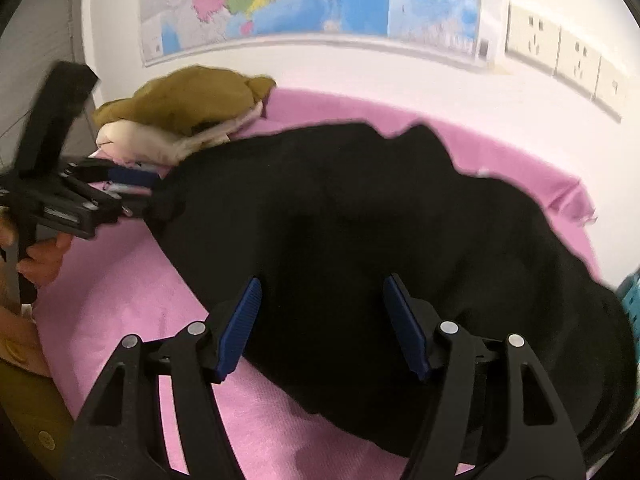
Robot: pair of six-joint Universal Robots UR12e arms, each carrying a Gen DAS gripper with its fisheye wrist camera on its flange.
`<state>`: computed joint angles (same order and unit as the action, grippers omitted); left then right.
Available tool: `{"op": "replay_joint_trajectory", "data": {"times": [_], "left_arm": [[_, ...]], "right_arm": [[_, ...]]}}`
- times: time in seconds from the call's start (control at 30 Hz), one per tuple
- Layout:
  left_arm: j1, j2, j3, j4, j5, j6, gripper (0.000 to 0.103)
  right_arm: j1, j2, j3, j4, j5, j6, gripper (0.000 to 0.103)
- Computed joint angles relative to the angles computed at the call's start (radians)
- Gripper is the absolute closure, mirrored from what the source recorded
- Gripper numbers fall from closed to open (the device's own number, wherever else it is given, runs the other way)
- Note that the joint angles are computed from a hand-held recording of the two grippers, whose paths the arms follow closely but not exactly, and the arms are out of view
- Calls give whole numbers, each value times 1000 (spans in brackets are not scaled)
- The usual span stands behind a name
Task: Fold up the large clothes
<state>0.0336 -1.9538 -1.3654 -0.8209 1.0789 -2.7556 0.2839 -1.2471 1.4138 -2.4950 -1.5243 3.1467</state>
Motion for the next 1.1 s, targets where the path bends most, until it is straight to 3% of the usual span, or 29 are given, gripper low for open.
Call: {"op": "replay_joint_trajectory", "data": {"times": [0.2,0.53,0.63,0.7,0.8,0.87,0.97,1.1], "left_arm": [[1,7,-15,8,25,-21,19],[10,30,-47,13,19,-11,15],[20,34,-50,-21,-16,-3,15],[30,35,-46,-69,-60,9,15],[44,36,-40,-152,-145,39,15],[49,35,-35,-198,-184,59,15],[49,24,-15,-281,-238,81,15],[45,-5,19,-367,-318,69,15]], "right_arm": [[39,-4,3,-36,-27,-164,22],[92,41,-9,-14,-204,-334,23],[102,56,-10,-27,-267,-362,30],[97,58,-10,-32,-256,-353,38],[76,50,-18,-16,-190,-264,54],[56,43,-18,-24,-134,-198,59],[39,41,-19,-33,-82,-139,62],[38,41,-17,-42,-70,-132,62]]}}
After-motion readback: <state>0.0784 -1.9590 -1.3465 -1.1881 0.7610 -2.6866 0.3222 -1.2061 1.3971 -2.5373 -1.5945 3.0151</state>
